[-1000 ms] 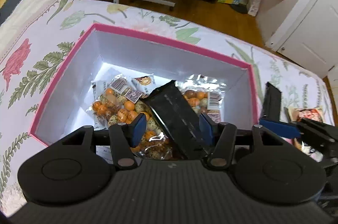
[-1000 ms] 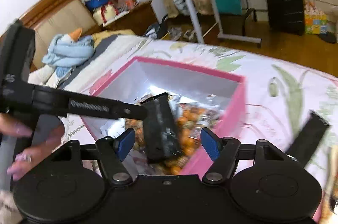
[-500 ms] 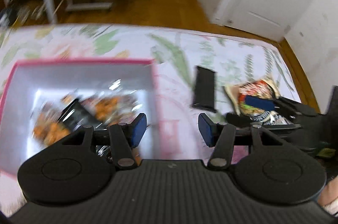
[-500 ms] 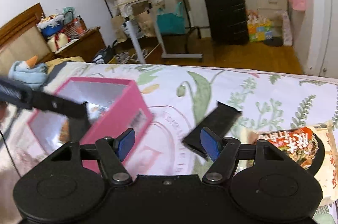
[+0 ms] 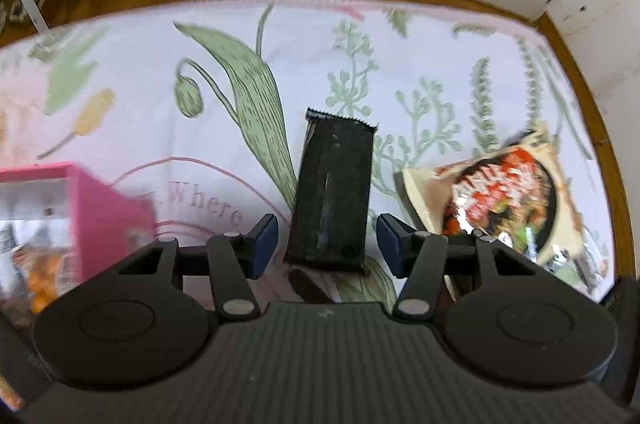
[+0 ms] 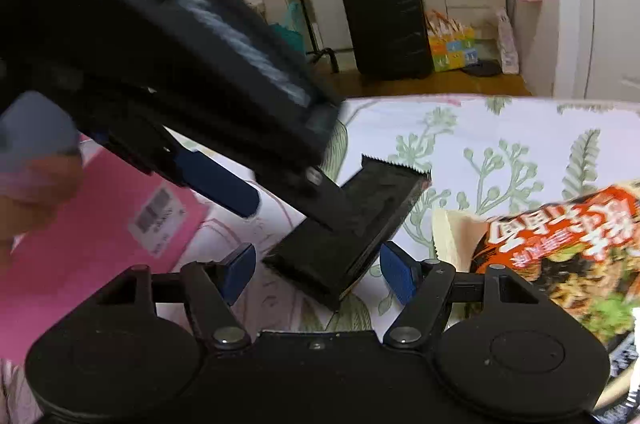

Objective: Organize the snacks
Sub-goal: 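Grasp the second black pack with both grippers, then carry the second black pack into the pink box and open both grippers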

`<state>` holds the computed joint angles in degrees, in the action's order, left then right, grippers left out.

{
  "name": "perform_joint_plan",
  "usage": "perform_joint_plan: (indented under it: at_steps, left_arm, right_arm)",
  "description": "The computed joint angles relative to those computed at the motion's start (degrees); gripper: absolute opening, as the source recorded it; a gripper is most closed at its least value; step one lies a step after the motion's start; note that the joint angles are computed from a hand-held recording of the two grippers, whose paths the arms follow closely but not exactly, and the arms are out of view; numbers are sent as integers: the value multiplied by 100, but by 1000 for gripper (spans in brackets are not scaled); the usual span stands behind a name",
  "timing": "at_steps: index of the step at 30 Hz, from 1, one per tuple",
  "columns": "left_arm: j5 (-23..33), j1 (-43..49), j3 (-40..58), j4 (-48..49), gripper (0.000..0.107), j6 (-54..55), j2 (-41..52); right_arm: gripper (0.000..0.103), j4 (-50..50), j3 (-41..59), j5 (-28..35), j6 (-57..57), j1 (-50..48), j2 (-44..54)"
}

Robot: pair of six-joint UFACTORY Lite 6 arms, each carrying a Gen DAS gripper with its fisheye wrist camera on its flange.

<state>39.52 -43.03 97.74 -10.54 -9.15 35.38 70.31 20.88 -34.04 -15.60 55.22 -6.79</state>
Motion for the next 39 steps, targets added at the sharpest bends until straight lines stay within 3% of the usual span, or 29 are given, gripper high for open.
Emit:
perform_joint_plan:
  at_steps: [3, 6, 8, 11, 16, 20, 24, 29, 33, 39]
  left_arm:
    - [142, -138, 504, 453, 54, -362, 628]
    - [56, -73, 325, 67, 49, -19, 622]
    - [115, -53, 236, -99, 48, 204, 531]
    - [99, -83, 86, -107, 46, 327, 412]
    - [140, -230, -437, 27, 46, 235, -109]
    - [347, -426, -838, 333, 46, 55, -716]
    - [607, -526, -1356, 432, 47, -51, -1553]
    - [850, -504, -2085, 334, 47, 0, -2793]
    - [1099, -159, -2598, 66, 47, 375, -3850]
    - [1704, 1337, -3510, -818, 47, 1442, -5439]
  right_arm:
    - [78, -673, 19, -136, 614, -53, 312]
    - [79, -1724, -321, -136, 1612, -287, 101]
    - [71, -1923, -432, -62, 1753, -386, -56]
    - [69, -1818, -473, 153, 1558, -390, -264]
    - [68, -660, -461, 459, 631, 7, -824]
    - [68, 816, -376, 377, -548, 603, -1352]
    - [68, 2815, 116, -142, -2359, 1457, -1678]
    - [68, 4232, 993, -903, -3688, 2234, -1727]
    - [68, 4433, 1757, -1414, -4047, 2755, -1413]
    - [68, 3720, 2395, -1159, -3785, 3003, -809]
